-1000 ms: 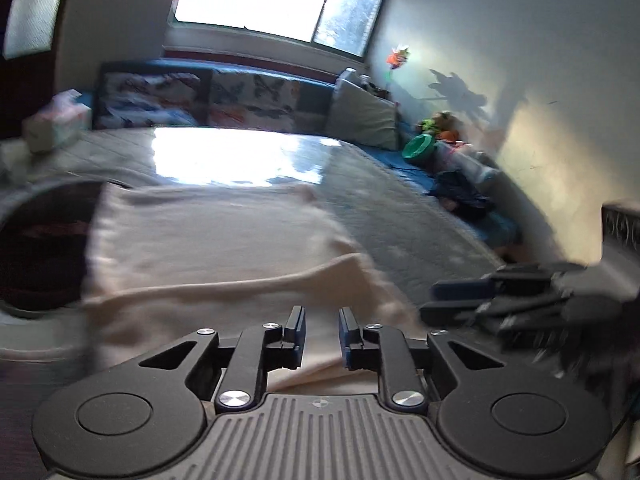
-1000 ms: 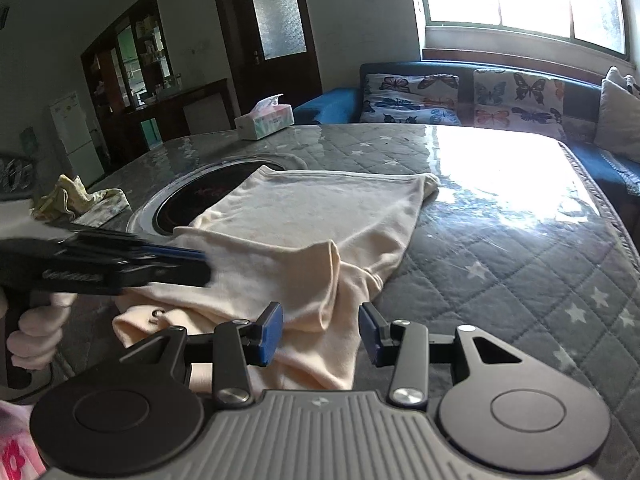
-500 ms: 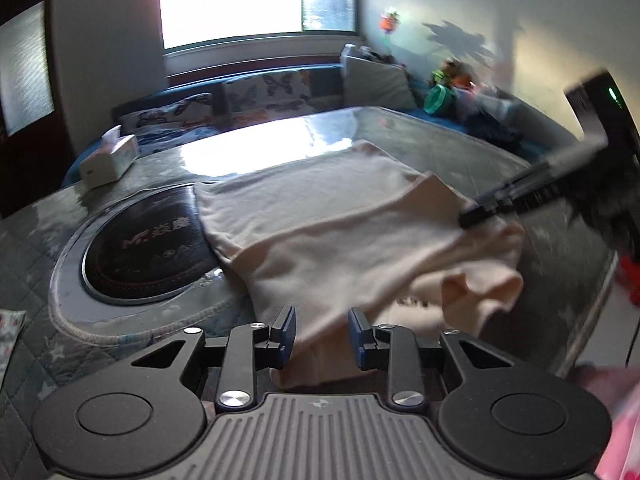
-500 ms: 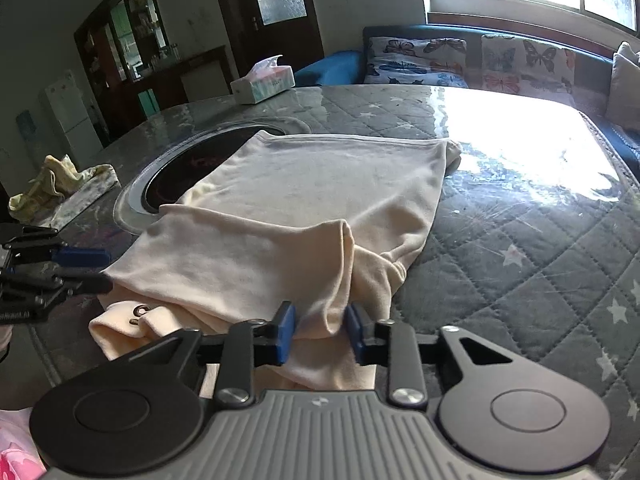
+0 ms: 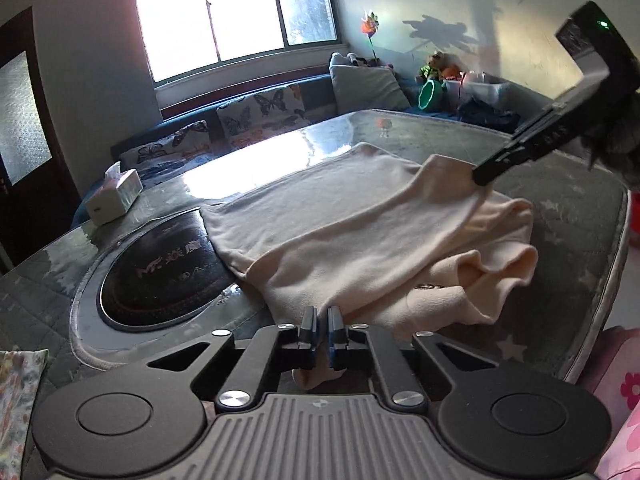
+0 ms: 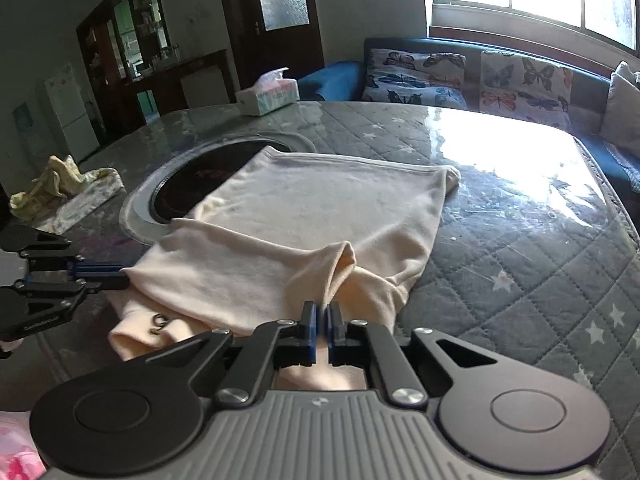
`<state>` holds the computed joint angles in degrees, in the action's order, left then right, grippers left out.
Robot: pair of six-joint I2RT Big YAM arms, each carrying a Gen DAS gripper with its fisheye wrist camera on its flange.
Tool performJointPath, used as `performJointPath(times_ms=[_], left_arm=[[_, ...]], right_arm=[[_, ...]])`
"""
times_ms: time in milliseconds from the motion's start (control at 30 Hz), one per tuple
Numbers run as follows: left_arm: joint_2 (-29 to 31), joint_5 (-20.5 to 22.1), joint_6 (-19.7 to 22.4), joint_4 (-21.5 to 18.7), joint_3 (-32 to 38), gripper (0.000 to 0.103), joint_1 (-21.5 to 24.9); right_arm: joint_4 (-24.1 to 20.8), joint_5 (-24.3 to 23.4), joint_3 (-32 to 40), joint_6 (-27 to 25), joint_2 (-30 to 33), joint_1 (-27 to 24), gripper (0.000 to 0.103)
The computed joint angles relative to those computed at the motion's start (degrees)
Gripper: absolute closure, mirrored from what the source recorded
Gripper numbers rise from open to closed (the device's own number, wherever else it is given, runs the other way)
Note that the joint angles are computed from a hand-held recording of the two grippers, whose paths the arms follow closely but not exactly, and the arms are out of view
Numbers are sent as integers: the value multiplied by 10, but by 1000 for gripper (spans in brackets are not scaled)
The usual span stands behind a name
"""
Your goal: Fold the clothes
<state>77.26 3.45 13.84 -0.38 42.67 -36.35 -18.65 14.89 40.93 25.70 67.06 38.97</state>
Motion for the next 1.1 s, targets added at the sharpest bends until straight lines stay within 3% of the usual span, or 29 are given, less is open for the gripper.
performJointPath(times_ms=[167, 233, 500, 667, 900, 1100], left_arm=[[4, 7, 4, -24, 8, 97, 4], [0, 21, 1, -40, 12, 95, 11], [-16, 68, -22, -62, 39, 93, 45], [35, 92, -69, -53, 89, 93, 40], [114, 85, -80, -58, 151, 93, 30], [144, 72, -86, -62, 164, 93, 41]], right_arm=[[-5, -15, -7, 15, 4, 6, 98], [-7, -28, -12, 19, 5, 1, 93], [7, -3, -6, -26, -28, -4, 90], [38, -16, 9, -52, 10, -19, 90], [62, -26, 22, -78, 54, -27, 89], [68, -31, 20, -87, 75, -37, 89]])
